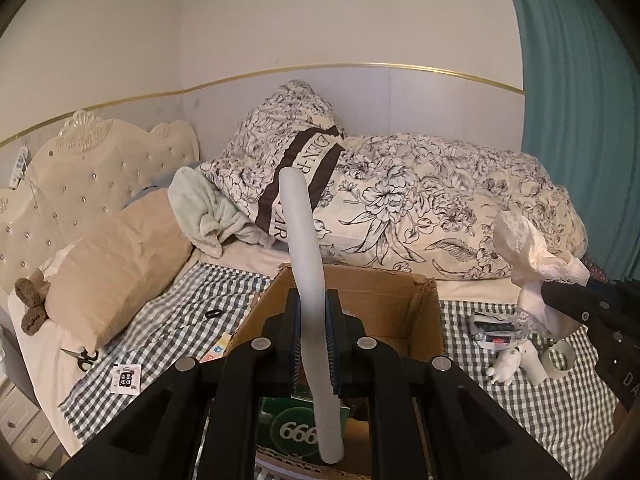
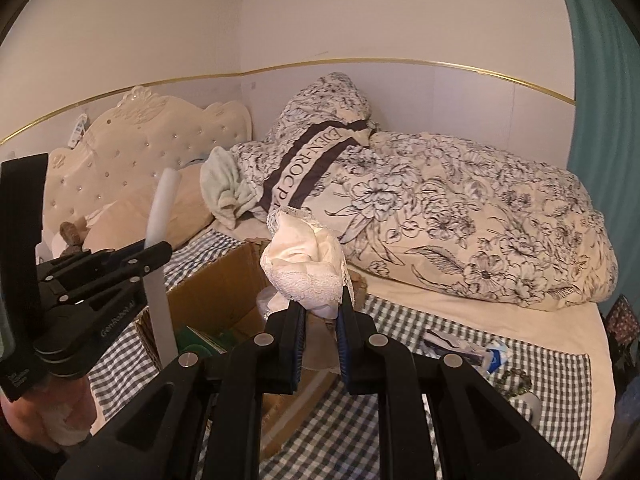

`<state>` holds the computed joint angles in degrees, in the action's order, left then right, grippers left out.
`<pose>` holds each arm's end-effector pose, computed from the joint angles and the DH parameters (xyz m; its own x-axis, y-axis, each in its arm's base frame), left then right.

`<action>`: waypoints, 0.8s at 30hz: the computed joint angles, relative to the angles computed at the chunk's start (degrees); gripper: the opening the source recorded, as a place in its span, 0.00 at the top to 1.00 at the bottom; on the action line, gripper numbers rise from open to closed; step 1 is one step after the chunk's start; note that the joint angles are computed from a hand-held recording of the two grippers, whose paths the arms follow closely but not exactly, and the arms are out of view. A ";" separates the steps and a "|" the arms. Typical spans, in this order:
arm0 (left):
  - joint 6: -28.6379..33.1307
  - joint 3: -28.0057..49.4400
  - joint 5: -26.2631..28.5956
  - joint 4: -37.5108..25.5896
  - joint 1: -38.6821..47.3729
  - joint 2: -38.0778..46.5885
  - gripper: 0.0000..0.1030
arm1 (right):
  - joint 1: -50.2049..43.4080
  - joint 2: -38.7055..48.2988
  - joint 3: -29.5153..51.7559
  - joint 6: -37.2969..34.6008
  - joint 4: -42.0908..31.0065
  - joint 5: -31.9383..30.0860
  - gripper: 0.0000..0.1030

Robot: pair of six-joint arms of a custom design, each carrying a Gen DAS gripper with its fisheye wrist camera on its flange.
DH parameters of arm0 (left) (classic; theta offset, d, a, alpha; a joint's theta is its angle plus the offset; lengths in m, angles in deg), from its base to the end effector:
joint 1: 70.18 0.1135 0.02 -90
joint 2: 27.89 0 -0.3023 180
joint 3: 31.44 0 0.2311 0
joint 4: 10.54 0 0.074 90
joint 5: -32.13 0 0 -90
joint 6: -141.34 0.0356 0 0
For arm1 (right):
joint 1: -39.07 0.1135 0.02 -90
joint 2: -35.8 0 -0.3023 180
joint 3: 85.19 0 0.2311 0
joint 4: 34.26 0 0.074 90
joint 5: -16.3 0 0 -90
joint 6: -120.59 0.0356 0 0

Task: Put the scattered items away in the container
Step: 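Lift the white tube with left tool while right tool carries the lace fabric over the box, then open left tool to drop the tube in the box while right tool drops the lace fabric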

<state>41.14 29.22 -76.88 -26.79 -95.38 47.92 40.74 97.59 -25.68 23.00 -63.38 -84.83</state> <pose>0.2410 -0.1006 0.2901 -0.4907 0.0459 -0.8701 0.0651 0.9978 0.0159 0.2007 0.0127 0.3139 -0.4907 -0.1440 -0.8594 -0.2604 0.9654 -0.0130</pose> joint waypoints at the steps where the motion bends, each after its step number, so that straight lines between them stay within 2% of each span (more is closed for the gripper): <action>1: 0.07 0.02 0.74 0.48 0.82 0.55 0.89 | 0.98 0.62 -0.03 0.28 0.59 0.72 0.87; 15: 3.00 1.21 12.38 6.29 8.77 10.26 0.89 | 9.25 13.28 1.00 1.77 8.63 5.04 0.87; 24: 3.20 3.32 16.67 7.45 11.33 18.47 0.89 | 11.06 21.18 2.02 2.27 12.87 6.56 0.87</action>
